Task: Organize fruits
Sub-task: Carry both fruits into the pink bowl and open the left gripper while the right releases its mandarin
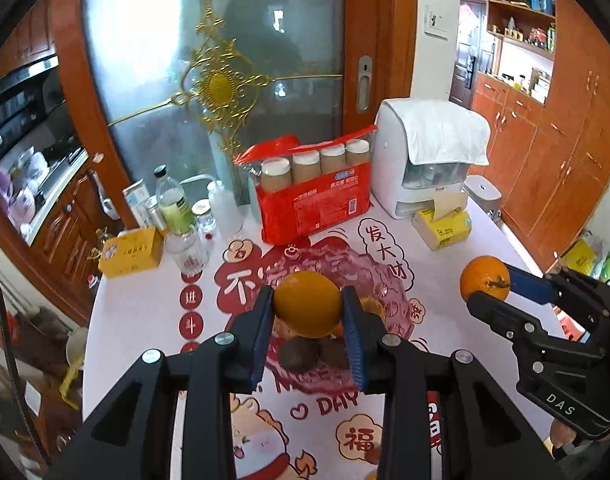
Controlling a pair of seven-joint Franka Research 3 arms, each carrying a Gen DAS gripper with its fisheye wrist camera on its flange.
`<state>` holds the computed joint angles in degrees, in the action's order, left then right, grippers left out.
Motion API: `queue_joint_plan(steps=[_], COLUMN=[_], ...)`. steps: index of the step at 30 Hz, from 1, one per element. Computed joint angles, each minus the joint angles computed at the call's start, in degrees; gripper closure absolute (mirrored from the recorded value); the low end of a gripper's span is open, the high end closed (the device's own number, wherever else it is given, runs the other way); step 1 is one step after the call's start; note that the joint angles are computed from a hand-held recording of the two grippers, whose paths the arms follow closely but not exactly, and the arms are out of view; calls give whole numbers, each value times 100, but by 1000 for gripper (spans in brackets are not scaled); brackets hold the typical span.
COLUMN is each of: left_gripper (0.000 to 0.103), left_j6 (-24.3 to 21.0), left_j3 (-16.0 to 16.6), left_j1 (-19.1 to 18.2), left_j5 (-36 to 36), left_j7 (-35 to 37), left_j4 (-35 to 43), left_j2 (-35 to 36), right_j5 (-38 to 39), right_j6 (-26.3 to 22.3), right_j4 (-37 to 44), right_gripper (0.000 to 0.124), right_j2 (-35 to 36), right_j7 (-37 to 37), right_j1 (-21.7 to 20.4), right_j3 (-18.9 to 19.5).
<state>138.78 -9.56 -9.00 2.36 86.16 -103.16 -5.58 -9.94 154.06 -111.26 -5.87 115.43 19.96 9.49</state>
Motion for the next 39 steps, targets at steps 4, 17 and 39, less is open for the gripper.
queue_joint_plan(steps=[4,17,39], left_gripper=[71,71,70], left_j6=[-245,-538,-1112], left_j3=[-34,-222,-429], left_j1=[5,297,455], left_j5=[90,-535,-714], left_j7=[204,792,783], left_j4=[625,1655,3030], left_j2=[533,2221,4182], right_j5=[-23,567,1136], right_j6=[-302,-790,-1326], right_j4=[582,1791,2759], right_gripper=[86,86,84], right_j2=[390,1976,3535], right_j7=[-54,114,-140], right_j1=[30,298,482], right_j3=[-53,-548,-851])
